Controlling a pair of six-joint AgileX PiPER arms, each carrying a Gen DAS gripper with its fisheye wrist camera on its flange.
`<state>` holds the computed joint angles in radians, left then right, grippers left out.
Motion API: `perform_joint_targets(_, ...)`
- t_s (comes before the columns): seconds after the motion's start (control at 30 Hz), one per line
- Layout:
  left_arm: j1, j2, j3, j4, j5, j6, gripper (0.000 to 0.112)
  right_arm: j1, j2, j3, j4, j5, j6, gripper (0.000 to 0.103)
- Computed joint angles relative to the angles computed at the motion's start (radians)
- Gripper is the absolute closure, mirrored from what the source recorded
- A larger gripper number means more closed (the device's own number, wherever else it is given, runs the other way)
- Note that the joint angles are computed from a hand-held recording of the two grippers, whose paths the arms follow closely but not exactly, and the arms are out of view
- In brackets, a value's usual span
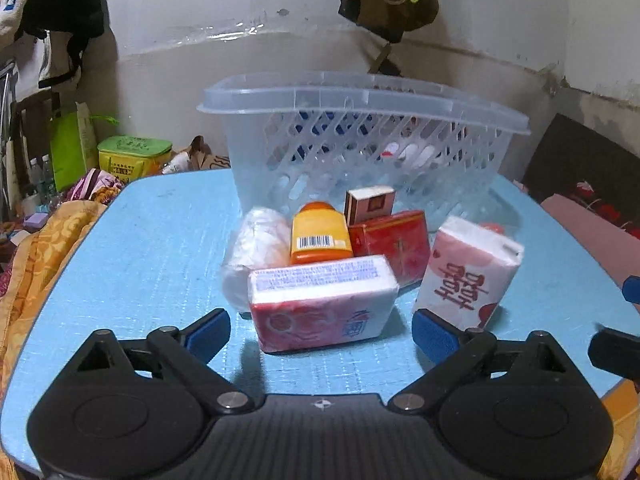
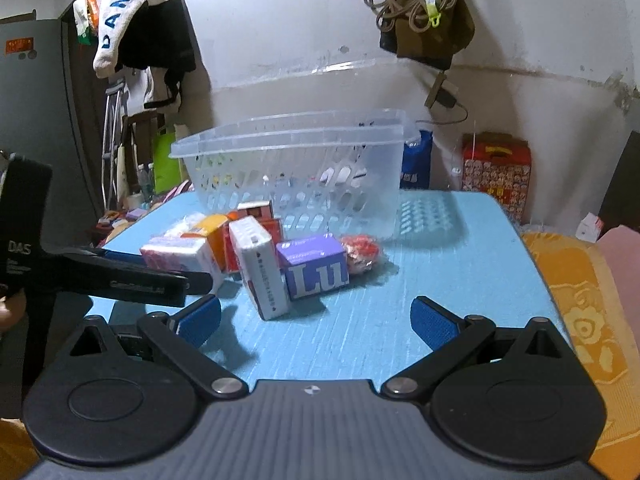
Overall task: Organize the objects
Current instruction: 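Grasp the pink tissue pack with the left tool while the right tool grasps the white carton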
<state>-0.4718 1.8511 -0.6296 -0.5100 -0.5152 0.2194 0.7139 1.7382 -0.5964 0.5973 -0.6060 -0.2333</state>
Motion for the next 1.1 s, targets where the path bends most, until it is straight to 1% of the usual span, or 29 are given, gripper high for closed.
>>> perform_joint_targets(0.1, 0.014, 0.021, -0.011, 0.037, 0.006, -0.024, 0.016, -0.007, 0.005, -0.010, -0.014, 0.019, 0.019, 0.000)
perform_joint_targets(0.13, 0.018, 0.028, -0.015, 0.051, 0.008, -0.036, 0.018, -0.008, 0.006, -0.011, -0.020, 0.020, 0.027, 0.000)
perform_joint_targets(0.2, 0.025, 0.035, -0.021, 0.070, 0.014, -0.055, 0.023, -0.006, 0.008, -0.017, -0.016, 0.025, 0.026, 0.000)
perform_joint_targets(0.27, 0.026, 0.042, -0.027, 0.072, 0.019, -0.055, 0.035, -0.002, 0.010, -0.024, -0.013, 0.031, 0.022, 0.000)
perform_joint_targets(0.3, 0.024, 0.043, -0.028, 0.058, 0.015, -0.043, 0.036, 0.003, 0.012, -0.028, -0.003, 0.032, 0.011, 0.000)
perform_joint_targets(0.37, 0.031, 0.038, -0.020, 0.090, 0.012, -0.067, 0.040, 0.013, 0.016, -0.036, 0.021, 0.034, -0.012, 0.000)
perform_joint_targets(0.43, 0.042, 0.029, -0.004, 0.131, -0.002, -0.098, 0.041, 0.022, 0.020, -0.045, 0.044, 0.036, -0.031, 0.000)
perform_joint_targets(0.53, 0.056, 0.014, 0.018, 0.142, -0.017, -0.095, 0.041, 0.027, 0.032, -0.062, 0.053, 0.042, -0.033, 0.000)
perform_joint_targets(0.63, 0.082, 0.000, 0.037, 0.177, -0.019, -0.116, 0.041, 0.028, 0.066, -0.109, 0.050, 0.072, -0.028, 0.000)
perform_joint_targets(0.7, 0.097, -0.005, 0.043, 0.197, -0.016, -0.129, 0.041, 0.038, 0.095, -0.143, 0.091, 0.065, -0.073, 0.007)
perform_joint_targets(0.73, 0.103, -0.005, 0.044, 0.208, -0.011, -0.137, 0.041, 0.043, 0.112, -0.169, 0.128, 0.068, -0.114, 0.015)
perform_joint_targets(0.8, 0.113, -0.004, 0.044, 0.218, -0.010, -0.143, 0.041, 0.048, 0.138, -0.210, 0.169, 0.079, -0.164, 0.022)
perform_joint_targets(0.9, 0.120, -0.003, 0.050, 0.222, -0.019, -0.141, 0.041, 0.080, 0.172, -0.251, 0.251, 0.030, -0.272, 0.027)
perform_joint_targets(0.93, 0.124, -0.002, 0.052, 0.227, -0.023, -0.144, 0.041, 0.085, 0.178, -0.259, 0.247, 0.020, -0.282, 0.031)
perform_joint_targets(1.0, 0.129, -0.001, 0.053, 0.232, -0.026, -0.150, 0.041, 0.091, 0.192, -0.282, 0.252, 0.018, -0.308, 0.031)
perform_joint_targets(1.1, 0.139, 0.001, 0.049, 0.252, -0.020, -0.161, 0.041, 0.096, 0.231, -0.344, 0.332, 0.039, -0.419, 0.033)
